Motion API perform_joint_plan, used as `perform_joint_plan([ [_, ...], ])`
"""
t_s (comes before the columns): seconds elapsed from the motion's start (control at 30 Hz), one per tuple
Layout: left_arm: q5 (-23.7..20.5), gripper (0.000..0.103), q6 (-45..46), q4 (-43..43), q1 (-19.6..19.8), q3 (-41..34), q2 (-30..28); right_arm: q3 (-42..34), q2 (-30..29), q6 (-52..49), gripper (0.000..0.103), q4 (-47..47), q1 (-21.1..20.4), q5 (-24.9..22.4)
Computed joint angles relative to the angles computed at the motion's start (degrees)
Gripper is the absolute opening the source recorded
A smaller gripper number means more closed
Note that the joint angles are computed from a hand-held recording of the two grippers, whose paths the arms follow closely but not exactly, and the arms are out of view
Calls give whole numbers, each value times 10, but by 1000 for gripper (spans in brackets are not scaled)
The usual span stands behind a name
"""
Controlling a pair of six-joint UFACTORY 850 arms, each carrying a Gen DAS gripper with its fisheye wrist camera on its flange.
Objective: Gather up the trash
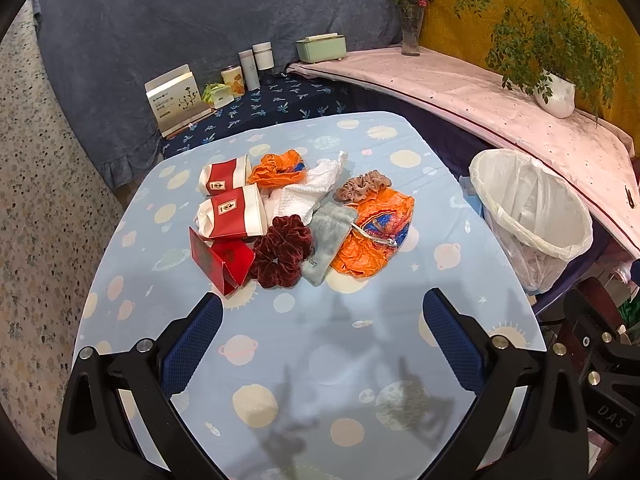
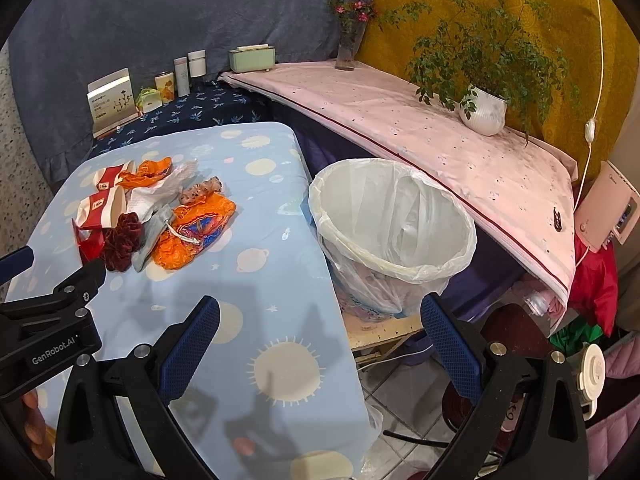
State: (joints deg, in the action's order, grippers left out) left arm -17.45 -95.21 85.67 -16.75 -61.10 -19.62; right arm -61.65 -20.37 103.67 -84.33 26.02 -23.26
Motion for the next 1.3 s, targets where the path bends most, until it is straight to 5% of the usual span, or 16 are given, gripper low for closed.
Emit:
perform_joint_plan([
  [1.3,-8,96,-19,7,4,13,7,3,8,-1,96,-1,10,-17],
])
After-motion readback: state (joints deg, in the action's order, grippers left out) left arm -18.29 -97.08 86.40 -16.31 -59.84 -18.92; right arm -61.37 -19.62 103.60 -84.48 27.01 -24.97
